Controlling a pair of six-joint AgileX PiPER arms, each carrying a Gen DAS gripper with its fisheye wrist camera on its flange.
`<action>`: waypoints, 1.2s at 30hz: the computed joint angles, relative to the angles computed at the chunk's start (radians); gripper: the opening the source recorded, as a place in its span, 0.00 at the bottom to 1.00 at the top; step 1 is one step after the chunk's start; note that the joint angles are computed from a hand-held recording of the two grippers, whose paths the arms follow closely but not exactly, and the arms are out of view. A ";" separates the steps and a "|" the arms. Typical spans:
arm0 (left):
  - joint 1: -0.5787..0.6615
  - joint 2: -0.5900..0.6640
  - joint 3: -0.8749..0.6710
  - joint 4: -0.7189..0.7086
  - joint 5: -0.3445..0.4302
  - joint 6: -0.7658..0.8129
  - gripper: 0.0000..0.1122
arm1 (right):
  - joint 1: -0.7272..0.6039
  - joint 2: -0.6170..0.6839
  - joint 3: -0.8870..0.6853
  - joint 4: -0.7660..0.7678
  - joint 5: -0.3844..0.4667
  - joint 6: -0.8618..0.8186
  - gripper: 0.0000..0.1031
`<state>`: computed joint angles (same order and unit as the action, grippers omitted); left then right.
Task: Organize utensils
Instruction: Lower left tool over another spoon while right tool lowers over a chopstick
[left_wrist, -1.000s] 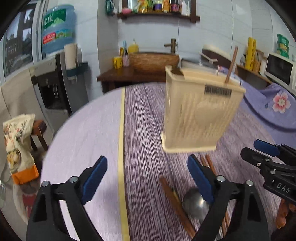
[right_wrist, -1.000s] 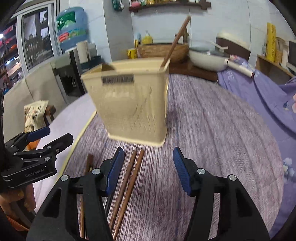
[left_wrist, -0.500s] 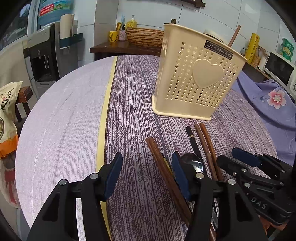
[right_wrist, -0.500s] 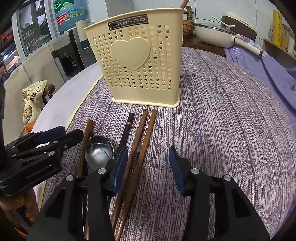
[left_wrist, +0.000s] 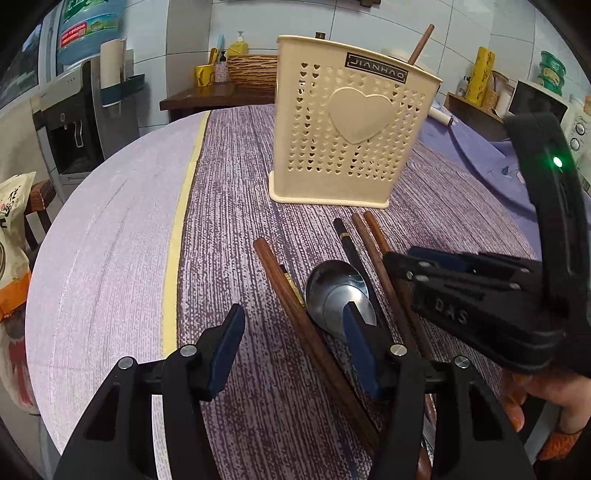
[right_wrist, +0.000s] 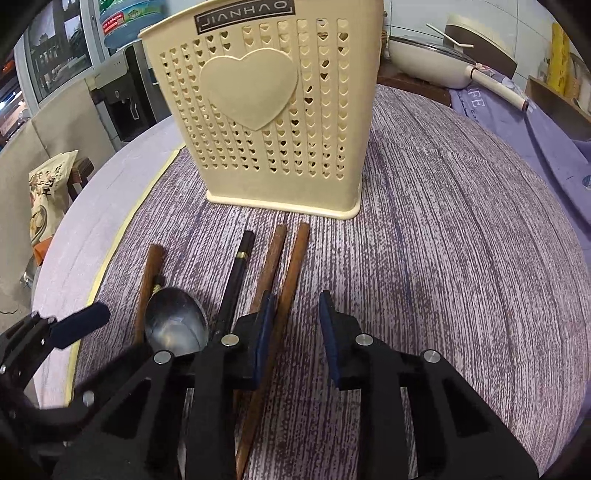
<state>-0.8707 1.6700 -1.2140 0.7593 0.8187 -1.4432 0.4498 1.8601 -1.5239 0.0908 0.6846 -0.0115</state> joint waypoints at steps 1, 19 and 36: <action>-0.005 0.001 0.000 0.001 0.000 -0.004 0.48 | -0.002 0.008 -0.011 -0.001 0.003 0.000 0.22; -0.045 0.082 -0.105 -0.027 0.028 0.062 0.48 | -0.018 0.063 -0.081 0.022 0.007 -0.023 0.09; -0.061 0.211 -0.277 -0.042 0.195 0.157 0.44 | -0.056 0.012 0.018 0.100 -0.066 -0.088 0.09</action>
<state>-0.9320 1.8812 -1.4910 0.7175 1.0135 -1.2863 0.3940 1.8720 -1.5055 0.1909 0.6183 -0.0994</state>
